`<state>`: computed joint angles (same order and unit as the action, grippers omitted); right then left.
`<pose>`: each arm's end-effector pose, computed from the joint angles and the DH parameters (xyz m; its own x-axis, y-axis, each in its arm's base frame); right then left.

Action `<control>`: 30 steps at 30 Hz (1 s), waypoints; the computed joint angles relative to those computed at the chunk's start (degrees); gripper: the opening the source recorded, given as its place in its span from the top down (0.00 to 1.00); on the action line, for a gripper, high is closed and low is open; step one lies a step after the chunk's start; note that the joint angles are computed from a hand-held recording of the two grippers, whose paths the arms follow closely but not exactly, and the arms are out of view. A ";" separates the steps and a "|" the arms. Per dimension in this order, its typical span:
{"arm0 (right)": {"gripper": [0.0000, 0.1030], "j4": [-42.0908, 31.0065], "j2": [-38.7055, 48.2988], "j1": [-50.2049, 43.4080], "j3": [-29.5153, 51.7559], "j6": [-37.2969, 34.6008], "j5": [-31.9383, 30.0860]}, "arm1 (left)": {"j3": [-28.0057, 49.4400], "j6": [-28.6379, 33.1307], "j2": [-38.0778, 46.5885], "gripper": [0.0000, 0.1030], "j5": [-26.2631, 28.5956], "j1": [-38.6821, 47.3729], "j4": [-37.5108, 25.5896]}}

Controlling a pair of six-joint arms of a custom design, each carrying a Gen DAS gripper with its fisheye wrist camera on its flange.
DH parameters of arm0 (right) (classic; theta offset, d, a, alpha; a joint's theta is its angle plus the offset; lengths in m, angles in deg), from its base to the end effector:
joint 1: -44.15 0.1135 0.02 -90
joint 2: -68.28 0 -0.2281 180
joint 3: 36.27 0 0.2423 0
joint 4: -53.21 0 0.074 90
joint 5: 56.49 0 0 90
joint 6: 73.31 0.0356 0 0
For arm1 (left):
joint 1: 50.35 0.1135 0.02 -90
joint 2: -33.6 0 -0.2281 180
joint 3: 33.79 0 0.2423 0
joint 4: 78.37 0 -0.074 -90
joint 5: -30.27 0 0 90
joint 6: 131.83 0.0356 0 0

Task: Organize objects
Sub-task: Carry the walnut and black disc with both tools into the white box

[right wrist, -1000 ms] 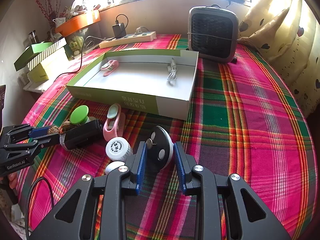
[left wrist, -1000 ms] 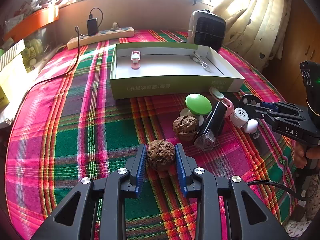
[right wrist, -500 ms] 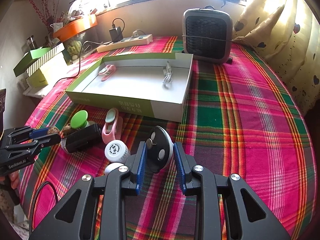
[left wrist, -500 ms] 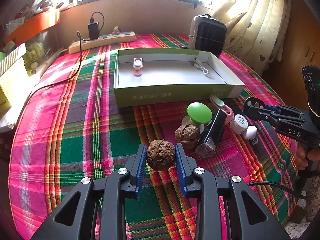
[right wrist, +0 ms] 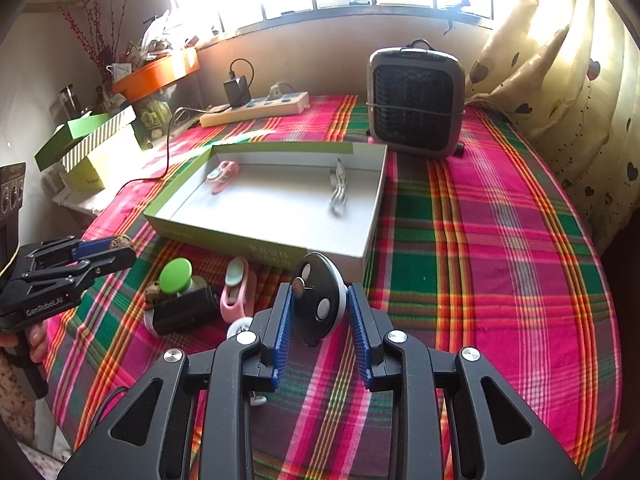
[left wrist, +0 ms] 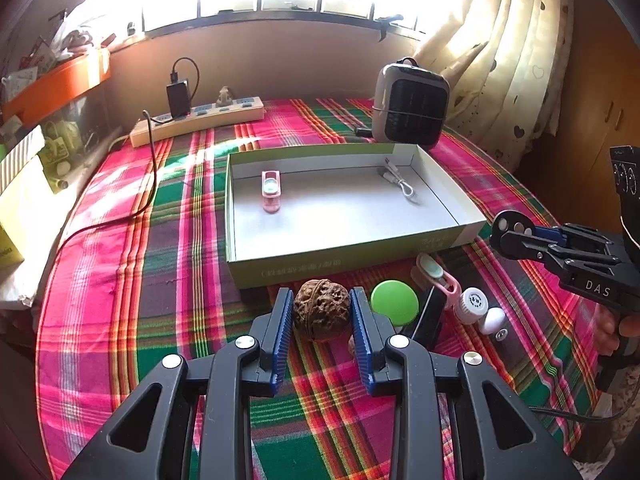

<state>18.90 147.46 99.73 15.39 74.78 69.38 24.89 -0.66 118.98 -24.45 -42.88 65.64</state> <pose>0.1532 0.1867 0.1349 -0.6981 0.1981 -0.6880 0.1523 0.9800 0.1277 0.2658 0.0141 0.1404 -0.5601 0.4686 -0.6832 0.6978 0.7113 -0.0843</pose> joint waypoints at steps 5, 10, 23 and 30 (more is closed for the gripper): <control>0.72 -0.79 0.43 -1.87 2.21 -2.80 0.03 | 2.71 -2.49 1.72 0.74 -0.76 -2.75 0.64; 0.72 0.61 0.92 -4.73 3.85 -6.87 -1.24 | 5.90 -5.29 3.73 0.74 -1.39 -5.68 1.54; 0.72 7.21 8.95 -14.98 10.26 -16.67 -9.43 | 16.34 -11.64 15.02 0.74 -5.38 -12.84 4.25; 0.72 8.21 16.23 -20.27 15.92 -19.98 -14.21 | 22.60 -14.79 21.83 0.74 -7.88 -15.71 4.86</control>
<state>27.10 163.69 79.46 31.32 54.80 55.17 47.49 -15.45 140.82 -32.33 -58.59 70.50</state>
